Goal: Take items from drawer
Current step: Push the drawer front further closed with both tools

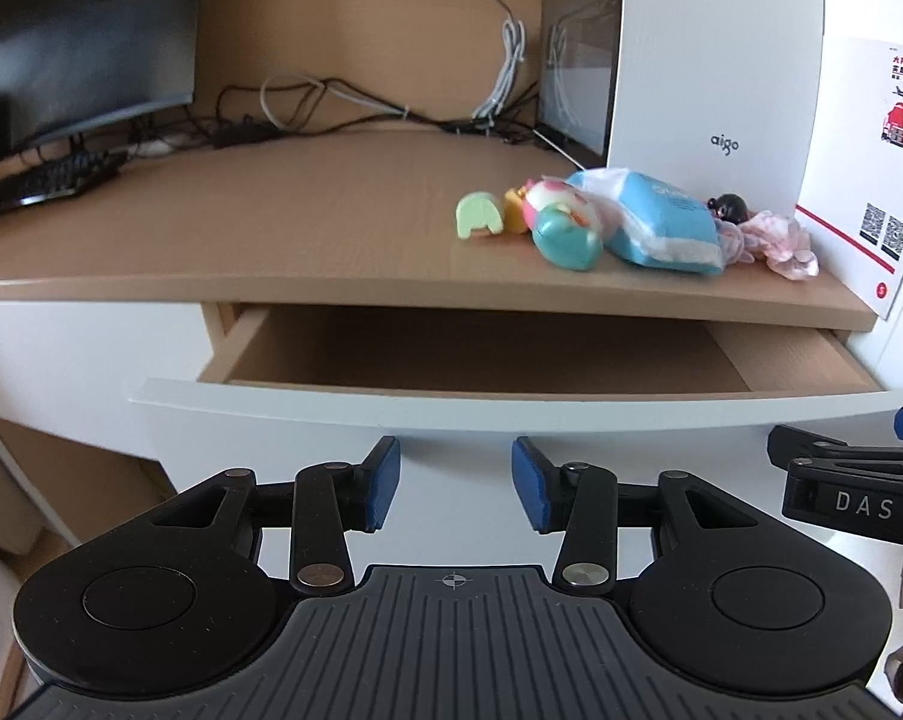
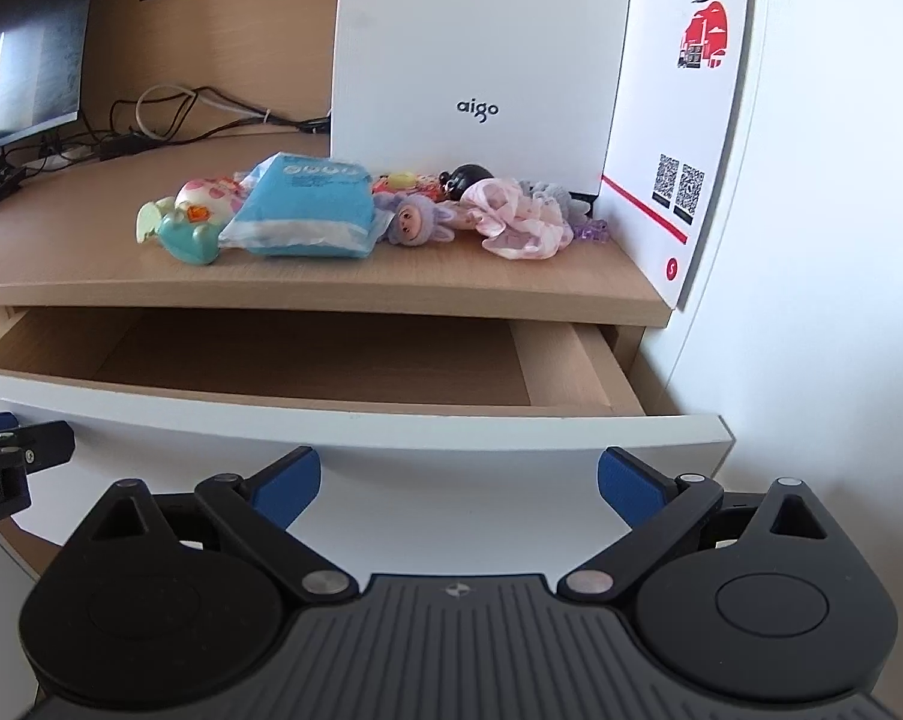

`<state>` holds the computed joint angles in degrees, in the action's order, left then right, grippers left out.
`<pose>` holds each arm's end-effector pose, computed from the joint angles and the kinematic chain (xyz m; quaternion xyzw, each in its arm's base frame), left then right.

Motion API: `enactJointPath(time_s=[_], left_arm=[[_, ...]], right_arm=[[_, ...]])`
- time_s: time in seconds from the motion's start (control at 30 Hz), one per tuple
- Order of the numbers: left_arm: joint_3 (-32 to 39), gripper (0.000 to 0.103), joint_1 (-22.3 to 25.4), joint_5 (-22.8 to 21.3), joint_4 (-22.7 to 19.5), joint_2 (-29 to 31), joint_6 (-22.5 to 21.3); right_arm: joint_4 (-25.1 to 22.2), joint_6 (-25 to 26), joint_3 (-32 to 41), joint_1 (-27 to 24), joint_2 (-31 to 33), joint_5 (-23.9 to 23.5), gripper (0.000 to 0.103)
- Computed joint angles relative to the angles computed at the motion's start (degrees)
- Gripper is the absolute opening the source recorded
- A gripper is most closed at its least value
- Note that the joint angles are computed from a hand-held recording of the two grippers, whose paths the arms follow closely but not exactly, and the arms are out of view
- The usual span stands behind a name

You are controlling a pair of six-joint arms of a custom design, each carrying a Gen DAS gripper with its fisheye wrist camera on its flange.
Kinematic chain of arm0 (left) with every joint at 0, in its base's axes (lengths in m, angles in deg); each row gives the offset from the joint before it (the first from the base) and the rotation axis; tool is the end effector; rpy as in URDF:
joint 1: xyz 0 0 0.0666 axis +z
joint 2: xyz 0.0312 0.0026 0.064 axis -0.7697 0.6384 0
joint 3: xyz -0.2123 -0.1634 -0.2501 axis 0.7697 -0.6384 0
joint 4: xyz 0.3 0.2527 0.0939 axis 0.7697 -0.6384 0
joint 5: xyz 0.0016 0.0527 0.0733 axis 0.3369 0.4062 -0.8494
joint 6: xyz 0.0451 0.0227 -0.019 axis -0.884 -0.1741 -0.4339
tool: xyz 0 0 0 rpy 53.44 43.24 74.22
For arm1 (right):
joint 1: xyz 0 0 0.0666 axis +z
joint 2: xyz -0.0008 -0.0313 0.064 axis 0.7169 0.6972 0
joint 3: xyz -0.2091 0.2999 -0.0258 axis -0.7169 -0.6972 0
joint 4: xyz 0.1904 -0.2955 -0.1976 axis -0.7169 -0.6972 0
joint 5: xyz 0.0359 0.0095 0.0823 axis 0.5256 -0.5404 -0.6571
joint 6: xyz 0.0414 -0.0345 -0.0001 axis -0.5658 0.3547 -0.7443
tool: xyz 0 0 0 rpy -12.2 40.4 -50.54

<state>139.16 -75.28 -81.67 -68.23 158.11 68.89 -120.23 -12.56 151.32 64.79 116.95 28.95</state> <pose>0.5751 -0.2394 0.3426 -0.2903 0.8345 0.1440 0.4457 0.6132 0.1979 0.4306 -0.0008 0.8847 -0.0436 0.4642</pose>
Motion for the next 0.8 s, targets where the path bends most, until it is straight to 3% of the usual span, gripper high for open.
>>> enactJointPath(time_s=[0.37,0.43,0.5,0.57,0.67,0.73,0.8], left_arm=[[2.0,0.05,2.3,-1.3,4.3,2.0,-6.3],[1.8,0.048,2.6,-5.1,8.8,2.3,-10.4],[3.9,0.047,3.8,-5.8,11.4,3.6,-13.1],[6.9,0.048,4.9,-5.1,9.4,4.9,-12.2],[6.3,0.046,4.4,-6.9,7.0,3.5,-5.0],[5.2,0.046,3.6,-5.8,4.3,2.8,-0.8],[4.3,0.046,3.2,-3.3,2.8,2.8,0.5]], right_arm=[[3.7,3.0,3.5,-0.2,4.0,-0.8,0.099],[4.1,3.7,4.7,-0.3,5.2,-1.0,0.1],[4.6,4.6,5.7,-0.3,6.1,-1.2,0.102],[5.1,5.6,6.1,-0.3,6.8,-1.3,0.103],[5.5,6.2,6.6,-0.3,7.3,-1.1,0.103],[5.3,6.1,7.2,-0.4,7.8,-1.2,0.103],[5.0,5.2,7.8,-0.5,8.1,-1.4,0.103]])
